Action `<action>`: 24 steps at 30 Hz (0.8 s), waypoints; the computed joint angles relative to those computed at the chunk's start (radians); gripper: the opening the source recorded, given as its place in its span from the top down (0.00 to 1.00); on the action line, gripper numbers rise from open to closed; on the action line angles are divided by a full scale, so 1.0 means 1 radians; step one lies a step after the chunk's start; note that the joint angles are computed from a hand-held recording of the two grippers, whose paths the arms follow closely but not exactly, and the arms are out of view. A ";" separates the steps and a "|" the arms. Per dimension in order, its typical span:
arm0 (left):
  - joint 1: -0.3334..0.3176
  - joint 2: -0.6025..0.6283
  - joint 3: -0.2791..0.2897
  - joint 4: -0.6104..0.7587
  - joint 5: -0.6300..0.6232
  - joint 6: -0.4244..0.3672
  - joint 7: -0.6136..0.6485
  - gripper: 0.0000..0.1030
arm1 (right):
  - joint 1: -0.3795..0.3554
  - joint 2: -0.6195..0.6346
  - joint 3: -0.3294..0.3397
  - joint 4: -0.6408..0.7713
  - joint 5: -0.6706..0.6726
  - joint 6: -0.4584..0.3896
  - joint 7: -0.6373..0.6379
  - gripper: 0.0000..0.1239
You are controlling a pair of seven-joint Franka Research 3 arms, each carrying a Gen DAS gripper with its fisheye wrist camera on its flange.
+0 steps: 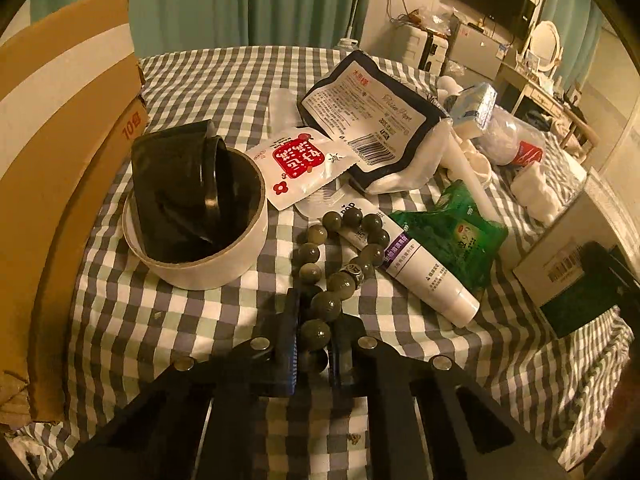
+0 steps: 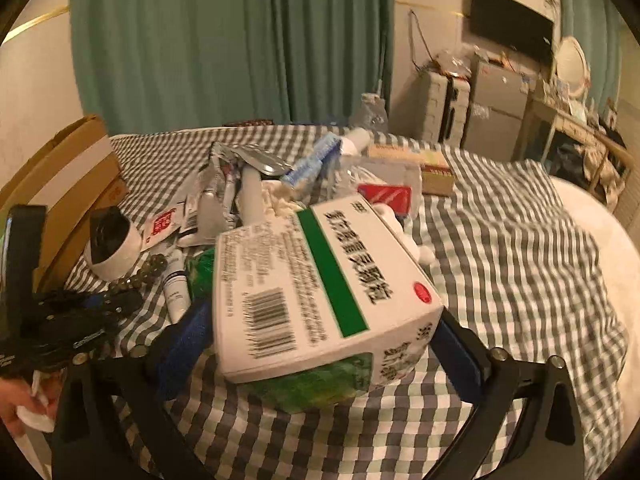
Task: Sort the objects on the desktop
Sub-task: 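Grasp the dark bead bracelet with the left gripper while the right grasps the white medicine box, then carry the bracelet and medicine box over the cardboard box with both grippers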
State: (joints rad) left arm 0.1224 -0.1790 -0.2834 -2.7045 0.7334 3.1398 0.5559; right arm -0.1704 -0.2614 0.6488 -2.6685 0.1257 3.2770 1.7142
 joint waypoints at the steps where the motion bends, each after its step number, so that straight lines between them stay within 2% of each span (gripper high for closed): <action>1: 0.000 -0.005 0.000 -0.005 -0.001 0.001 -0.005 0.89 | 0.024 0.007 -0.029 0.001 0.005 -0.003 0.000 0.29; 2: -0.003 -0.007 0.005 -0.008 -0.006 0.004 0.000 0.89 | 0.070 0.015 -0.076 0.000 0.011 -0.003 -0.002 0.29; 3: 0.027 0.001 -0.026 0.002 0.027 0.008 -0.033 0.89 | 0.116 0.020 -0.123 -0.002 0.018 0.000 -0.006 0.29; 4: 0.023 -0.001 -0.023 -0.001 0.024 0.009 -0.028 0.89 | 0.129 0.020 -0.136 -0.003 0.024 0.001 -0.007 0.29; 5: 0.002 -0.007 -0.008 -0.005 0.009 0.006 -0.012 0.89 | 0.125 0.015 -0.129 -0.005 0.030 -0.003 -0.005 0.30; 6: 0.013 -0.011 -0.020 -0.004 0.019 0.008 -0.022 0.89 | 0.111 0.008 -0.112 -0.009 0.033 -0.004 0.000 0.30; 7: 0.006 -0.017 -0.013 -0.009 0.014 0.014 -0.015 0.89 | 0.075 -0.004 -0.075 -0.012 0.034 -0.004 0.010 0.30; 9: 0.009 -0.031 -0.026 -0.010 0.012 0.015 -0.012 0.89 | 0.065 -0.023 -0.068 -0.022 0.033 -0.004 0.019 0.31; 11: -0.047 -0.042 0.013 -0.014 -0.041 0.009 0.032 0.89 | 0.083 -0.033 -0.085 -0.030 0.039 -0.001 0.026 0.31; 12: -0.103 -0.051 0.061 -0.022 -0.096 0.005 0.069 0.89 | 0.111 -0.040 -0.112 -0.035 0.044 0.000 0.027 0.31; 13: -0.153 -0.054 0.099 -0.023 -0.152 0.003 0.103 0.89 | 0.116 -0.050 -0.116 -0.041 0.050 0.000 0.031 0.31; 15: -0.202 -0.077 0.132 -0.034 -0.220 -0.007 0.148 0.89 | 0.099 -0.073 -0.098 -0.041 0.054 -0.029 0.043 0.31; 16: -0.203 -0.089 0.123 -0.033 -0.230 -0.019 0.165 0.89 | 0.085 -0.085 -0.085 -0.042 0.047 -0.044 0.056 0.31; 17: -0.170 -0.109 0.082 -0.035 -0.216 -0.027 0.161 0.89 | 0.066 -0.106 -0.065 -0.045 0.037 -0.062 0.078 0.31; 18: -0.164 -0.128 0.071 -0.046 -0.218 -0.024 0.169 0.89 | 0.066 -0.121 -0.064 -0.050 0.029 -0.072 0.095 0.31; 24: -0.233 -0.243 0.102 -0.091 -0.307 -0.053 0.252 0.89 | 0.182 -0.198 -0.168 -0.088 0.006 -0.095 0.156 0.31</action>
